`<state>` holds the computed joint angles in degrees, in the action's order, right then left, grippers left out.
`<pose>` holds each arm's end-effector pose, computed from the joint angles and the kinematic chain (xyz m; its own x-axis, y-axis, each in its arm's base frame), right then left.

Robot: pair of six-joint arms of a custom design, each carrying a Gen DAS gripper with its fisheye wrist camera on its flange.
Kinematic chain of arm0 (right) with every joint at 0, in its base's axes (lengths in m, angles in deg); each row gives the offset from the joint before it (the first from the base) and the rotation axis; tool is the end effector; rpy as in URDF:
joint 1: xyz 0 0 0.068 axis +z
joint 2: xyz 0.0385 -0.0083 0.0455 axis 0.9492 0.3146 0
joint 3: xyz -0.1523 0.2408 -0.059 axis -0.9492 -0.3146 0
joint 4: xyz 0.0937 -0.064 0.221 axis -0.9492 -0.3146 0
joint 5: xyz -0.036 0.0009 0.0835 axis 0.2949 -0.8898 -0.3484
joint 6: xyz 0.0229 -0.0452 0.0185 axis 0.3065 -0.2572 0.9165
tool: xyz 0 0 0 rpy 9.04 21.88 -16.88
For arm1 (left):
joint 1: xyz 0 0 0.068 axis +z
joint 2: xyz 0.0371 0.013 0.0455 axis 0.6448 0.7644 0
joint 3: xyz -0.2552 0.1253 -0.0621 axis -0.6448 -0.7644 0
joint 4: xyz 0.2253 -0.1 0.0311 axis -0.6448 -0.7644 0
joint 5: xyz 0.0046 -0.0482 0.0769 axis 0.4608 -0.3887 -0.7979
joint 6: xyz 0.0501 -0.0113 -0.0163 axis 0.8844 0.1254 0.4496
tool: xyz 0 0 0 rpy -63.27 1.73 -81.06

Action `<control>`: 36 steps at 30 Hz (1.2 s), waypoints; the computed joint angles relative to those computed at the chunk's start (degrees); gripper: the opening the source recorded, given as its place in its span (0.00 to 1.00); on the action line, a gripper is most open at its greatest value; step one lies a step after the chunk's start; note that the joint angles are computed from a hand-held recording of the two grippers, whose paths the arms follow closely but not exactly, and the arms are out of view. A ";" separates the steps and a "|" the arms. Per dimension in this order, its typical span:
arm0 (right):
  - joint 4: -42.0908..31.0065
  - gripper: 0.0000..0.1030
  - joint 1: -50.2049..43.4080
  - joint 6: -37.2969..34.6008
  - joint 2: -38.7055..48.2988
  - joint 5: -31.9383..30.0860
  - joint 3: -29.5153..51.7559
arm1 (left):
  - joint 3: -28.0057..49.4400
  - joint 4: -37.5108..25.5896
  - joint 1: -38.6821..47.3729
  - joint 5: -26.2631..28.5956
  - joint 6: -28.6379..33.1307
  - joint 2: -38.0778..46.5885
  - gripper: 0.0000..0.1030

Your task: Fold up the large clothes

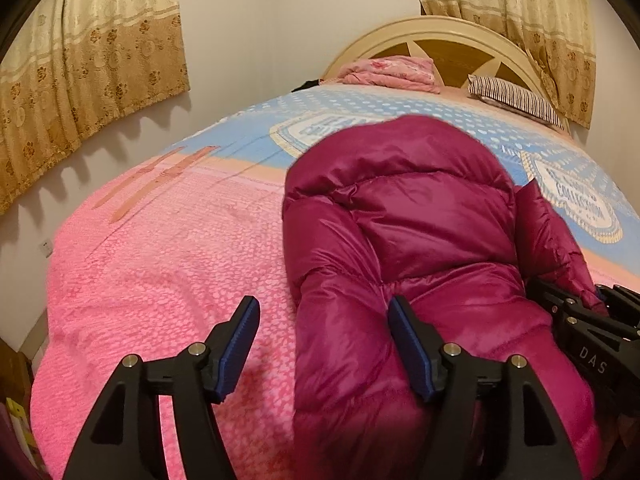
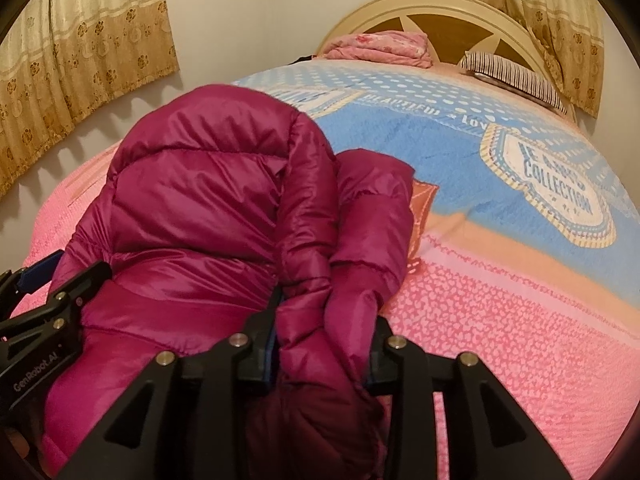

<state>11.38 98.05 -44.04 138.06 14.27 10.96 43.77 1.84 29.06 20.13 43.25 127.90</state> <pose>0.3446 0.1696 0.0579 -0.6909 -0.2106 -0.6916 -0.3414 0.9383 0.0553 0.2684 -0.0392 0.0611 -0.6385 -0.1692 -0.7508 -0.2887 0.9569 0.0299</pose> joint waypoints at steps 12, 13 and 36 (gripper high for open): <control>6.24 0.77 3.97 0.20 -25.04 3.30 -20.66 | -15.36 -23.54 -9.75 -12.87 -2.29 -48.83 0.85; 6.70 0.80 4.57 0.16 -26.83 3.97 -21.99 | -15.56 -25.69 -10.26 -13.41 -2.39 -51.84 0.85; 6.84 0.84 8.57 -0.78 -39.45 8.02 -29.14 | -12.45 -40.97 -19.26 -19.62 -6.73 -64.50 0.85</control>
